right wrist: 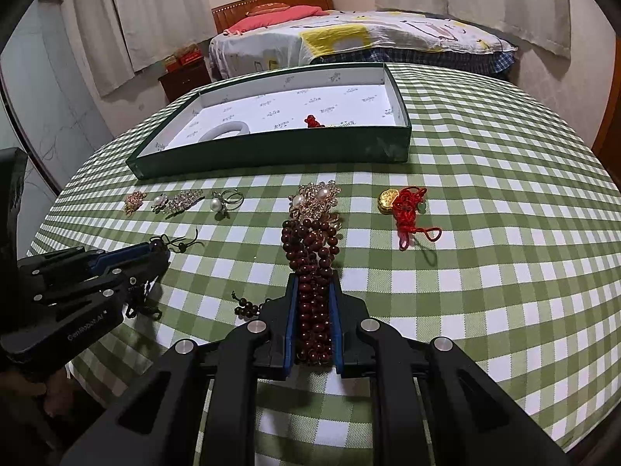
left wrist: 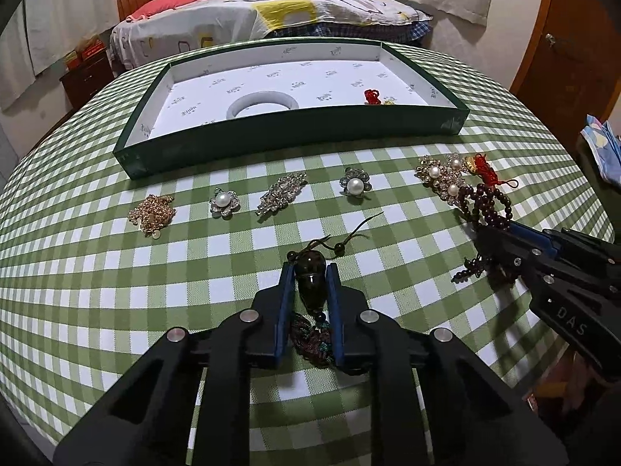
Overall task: Organize jewelry
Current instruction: 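Grasp the black beaded pendant with the left tool while the right tool holds the bracelet, then carry the pendant into the tray and open the left tool while the right tool lowers the bracelet there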
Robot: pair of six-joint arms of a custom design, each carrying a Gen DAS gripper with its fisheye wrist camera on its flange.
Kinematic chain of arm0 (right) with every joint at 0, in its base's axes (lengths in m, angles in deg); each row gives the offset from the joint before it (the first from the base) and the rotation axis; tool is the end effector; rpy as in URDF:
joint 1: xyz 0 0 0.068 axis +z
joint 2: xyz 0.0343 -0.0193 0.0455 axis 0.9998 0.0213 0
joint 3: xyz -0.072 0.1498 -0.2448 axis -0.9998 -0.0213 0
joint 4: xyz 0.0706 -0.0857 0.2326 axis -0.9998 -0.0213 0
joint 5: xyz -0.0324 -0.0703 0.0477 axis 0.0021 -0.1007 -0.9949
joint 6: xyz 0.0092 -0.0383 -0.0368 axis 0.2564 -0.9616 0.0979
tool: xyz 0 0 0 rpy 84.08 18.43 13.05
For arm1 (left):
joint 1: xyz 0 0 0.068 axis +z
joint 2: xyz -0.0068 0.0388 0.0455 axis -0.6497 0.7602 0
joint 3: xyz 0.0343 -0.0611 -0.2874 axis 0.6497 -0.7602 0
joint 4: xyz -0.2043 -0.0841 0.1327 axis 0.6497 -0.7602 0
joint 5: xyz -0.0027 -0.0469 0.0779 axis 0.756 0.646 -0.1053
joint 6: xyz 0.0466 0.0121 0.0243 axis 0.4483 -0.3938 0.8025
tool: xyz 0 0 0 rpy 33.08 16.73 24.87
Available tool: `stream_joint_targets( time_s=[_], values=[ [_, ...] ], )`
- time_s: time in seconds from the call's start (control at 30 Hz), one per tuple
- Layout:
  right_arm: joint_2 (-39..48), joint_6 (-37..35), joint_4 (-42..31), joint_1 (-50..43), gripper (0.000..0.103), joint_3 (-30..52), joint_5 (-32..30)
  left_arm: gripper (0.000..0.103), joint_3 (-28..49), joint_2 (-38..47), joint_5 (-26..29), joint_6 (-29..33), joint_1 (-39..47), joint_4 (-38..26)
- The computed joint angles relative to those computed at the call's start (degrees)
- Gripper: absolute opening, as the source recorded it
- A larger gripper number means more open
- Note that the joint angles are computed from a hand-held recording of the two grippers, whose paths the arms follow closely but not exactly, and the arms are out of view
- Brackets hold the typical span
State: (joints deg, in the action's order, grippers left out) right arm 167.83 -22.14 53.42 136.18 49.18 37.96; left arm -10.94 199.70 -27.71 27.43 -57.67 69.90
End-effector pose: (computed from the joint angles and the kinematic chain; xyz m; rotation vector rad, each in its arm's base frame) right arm 0.2360 0.2350 0.1050 0.2170 2.4706 0.1611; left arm 0.2877 -0.0942 0.0669 0.6300 2.4857 -0.2457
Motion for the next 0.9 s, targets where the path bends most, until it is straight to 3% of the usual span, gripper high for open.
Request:
stream_joint_targets(
  time_s=[0.9],
  values=[
    [-1.23, 0.18, 0.25, 0.54, 0.015, 0.32, 0.00, 0.016, -1.68, -4.28, 2.80, 0.47, 3.16, 0.24]
  ],
)
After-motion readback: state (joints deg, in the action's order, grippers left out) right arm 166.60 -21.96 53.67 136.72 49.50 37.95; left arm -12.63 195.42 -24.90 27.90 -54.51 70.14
